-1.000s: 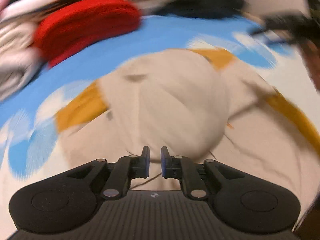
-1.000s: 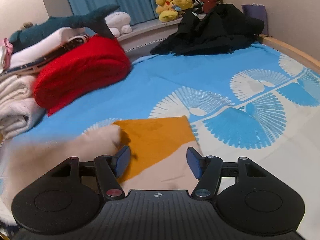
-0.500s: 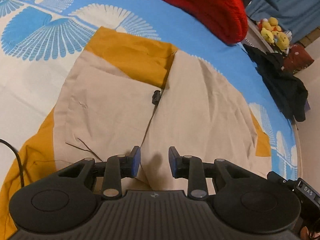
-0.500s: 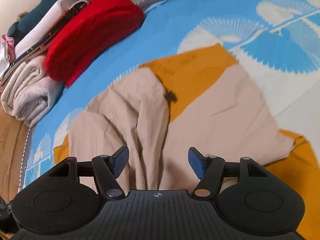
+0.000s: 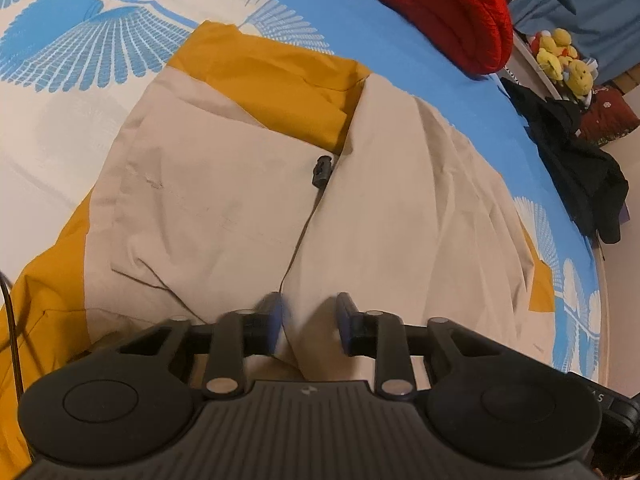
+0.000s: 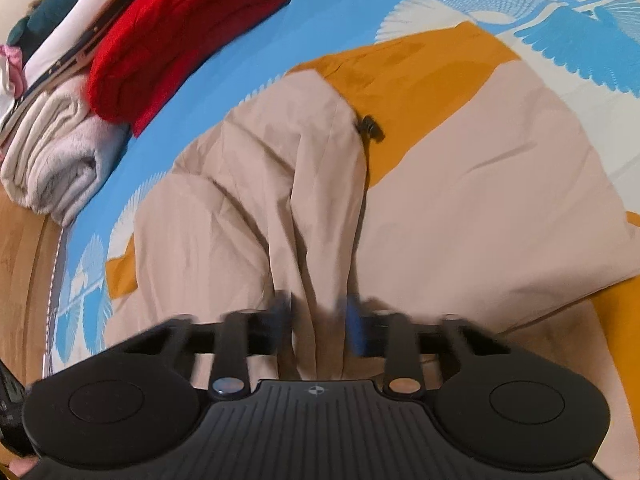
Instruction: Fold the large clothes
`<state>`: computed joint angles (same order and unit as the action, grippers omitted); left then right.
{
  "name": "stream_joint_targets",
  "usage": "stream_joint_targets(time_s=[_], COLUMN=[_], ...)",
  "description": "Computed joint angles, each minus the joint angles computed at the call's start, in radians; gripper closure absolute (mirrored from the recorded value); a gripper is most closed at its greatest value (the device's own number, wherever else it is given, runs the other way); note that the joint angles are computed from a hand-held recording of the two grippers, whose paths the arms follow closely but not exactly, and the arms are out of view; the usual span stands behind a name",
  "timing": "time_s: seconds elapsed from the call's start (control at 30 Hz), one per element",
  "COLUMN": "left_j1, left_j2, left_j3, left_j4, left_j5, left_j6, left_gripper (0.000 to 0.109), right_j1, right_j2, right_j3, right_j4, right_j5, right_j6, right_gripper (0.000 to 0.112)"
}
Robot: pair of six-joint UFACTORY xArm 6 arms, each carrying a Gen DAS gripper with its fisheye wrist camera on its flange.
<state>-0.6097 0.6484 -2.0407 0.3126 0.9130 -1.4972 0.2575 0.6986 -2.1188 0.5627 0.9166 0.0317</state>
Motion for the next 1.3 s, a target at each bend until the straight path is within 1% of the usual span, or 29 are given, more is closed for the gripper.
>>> stream_joint_targets(time_s=[0.03, 0.07, 0.13, 0.2, 0.23, 0.27, 0.33, 0.37, 0.4, 0.43, 0.5, 0.53, 0.6, 0.63, 0.67, 0.7, 0.73, 0.77, 0.8, 0.83, 0.87, 0.93, 0.97, 1.0, 1.03, 1.07, 1.1, 1.2, 1.3], left_j1=[-0.005, -0.013, -0.028, -0.044, -0.046, -0.042, -0.029, -0.023, -0.024, -0.031, -0.041, -0.048, -0.061, -0.063, -0.067, -0.065, -0.064, -0.063, -0.056, -0.053, -0.051, -0.048, -0.046, -0.045, -0.042, -0.041, -0.04, -0.038, -0.046], left_j2=[-0.001, -0.004, 0.003, 0.014, 0.02, 0.026, 0.049, 0.062, 0.077, 0.086, 0.096, 0.098, 0.101, 0.094, 0.111, 0.111, 0.101, 0.099, 0.094, 0.088, 0.092, 0.101, 0.089, 0.069, 0.064, 0.066, 0.067, 0.096, 0.147], left_j3=[-0.005, -0.013, -0.049, -0.091, -0.103, -0.11, -0.129, -0.136, -0.162, -0.181, -0.22, -0.235, -0.261, -0.253, -0.285, -0.285, -0.263, -0.255, -0.243, -0.229, -0.232, -0.238, -0.215, -0.18, -0.167, -0.165, -0.162, -0.189, -0.267], left_j4=[0.026, 0.076, 0.167, 0.243, 0.246, 0.215, 0.096, 0.037, 0.02, 0.037, 0.088, 0.126, 0.205, 0.223, 0.23, 0.227, 0.222, 0.211, 0.198, 0.19, 0.181, 0.166, 0.161, 0.156, 0.145, 0.131, 0.119, 0.049, 0.011], left_j5=[0.007, 0.02, 0.043, 0.089, 0.107, 0.121, 0.141, 0.152, 0.185, 0.214, 0.24, 0.249, 0.257, 0.244, 0.243, 0.228, 0.201, 0.181, 0.161, 0.144, 0.135, 0.114, 0.096, 0.073, 0.054, 0.041, 0.03, 0.003, 0.03], left_j6=[-0.015, -0.042, -0.046, -0.055, -0.052, -0.037, 0.015, 0.04, 0.041, 0.026, 0.033, 0.034, 0.038, 0.041, 0.05, 0.054, 0.049, 0.05, 0.06, 0.067, 0.077, 0.094, 0.097, 0.1, 0.109, 0.125, 0.14, 0.219, 0.286], left_gripper=[0.105, 0.107, 0.107, 0.107, 0.107, 0.107, 0.104, 0.099, 0.097, 0.093, 0.084, 0.08, 0.079, 0.079, 0.079, 0.079, 0.079, 0.079, 0.079, 0.079, 0.079, 0.079, 0.079, 0.079, 0.079, 0.079, 0.079, 0.079, 0.079], right_j1=[-0.001, -0.002, -0.004, -0.004, -0.003, -0.004, -0.015, -0.02, -0.023, -0.025, -0.022, -0.018, -0.004, 0.005, 0.013, 0.02, 0.027, 0.029, 0.031, 0.028, 0.023, 0.014, 0.015, 0.019, 0.018, 0.017, 0.012, 0.002, 0.012], right_j2=[-0.003, -0.016, -0.077, -0.131, -0.147, -0.151, -0.123, -0.092, -0.073, -0.065, -0.059, -0.063, -0.089, -0.116, -0.142, -0.162, -0.178, -0.186, -0.176, -0.165, -0.147, -0.106, -0.093, -0.082, -0.072, -0.071, -0.069, -0.029, -0.018], right_j3=[0.005, 0.023, 0.118, 0.195, 0.218, 0.228, 0.198, 0.157, 0.137, 0.132, 0.119, 0.117, 0.144, 0.184, 0.226, 0.257, 0.279, 0.289, 0.265, 0.238, 0.205, 0.141, 0.125, 0.109, 0.097, 0.102, 0.105, 0.062, 0.061], right_j4=[0.015, 0.034, 0.123, 0.241, 0.262, 0.258, 0.155, 0.067, 0.01, -0.012, -0.048, -0.071, -0.139, -0.173, -0.182, -0.163, -0.107, -0.034, 0.05, 0.133, 0.182, 0.187, 0.164, 0.13, 0.097, 0.085, 0.083, 0.048, 0.006], right_j5=[-0.002, -0.022, -0.128, -0.221, -0.249, -0.256, -0.183, -0.114, -0.069, -0.052, -0.044, -0.055, -0.129, -0.192, -0.267, -0.329, -0.375, -0.392, -0.374, -0.323, -0.256, -0.125, -0.087, -0.062, -0.045, -0.043, -0.048, -0.035, -0.02], right_j6=[-0.014, -0.023, -0.052, -0.118, -0.133, -0.116, 0.01, 0.095, 0.153, 0.186, 0.218, 0.218, 0.21, 0.201, 0.171, 0.125, 0.053, -0.028, -0.113, -0.189, -0.227, -0.217, -0.198, -0.168, -0.141, -0.118, -0.085, 0.015, 0.052], right_gripper=[0.101, 0.107, 0.109, 0.109, 0.109, 0.109, 0.109, 0.109, 0.108, 0.107, 0.089, 0.086, 0.084, 0.083, 0.077, 0.072, 0.07, 0.067, 0.061, 0.058, 0.056, 0.056, 0.058, 0.063, 0.072, 0.092, 0.097, 0.098, 0.098])
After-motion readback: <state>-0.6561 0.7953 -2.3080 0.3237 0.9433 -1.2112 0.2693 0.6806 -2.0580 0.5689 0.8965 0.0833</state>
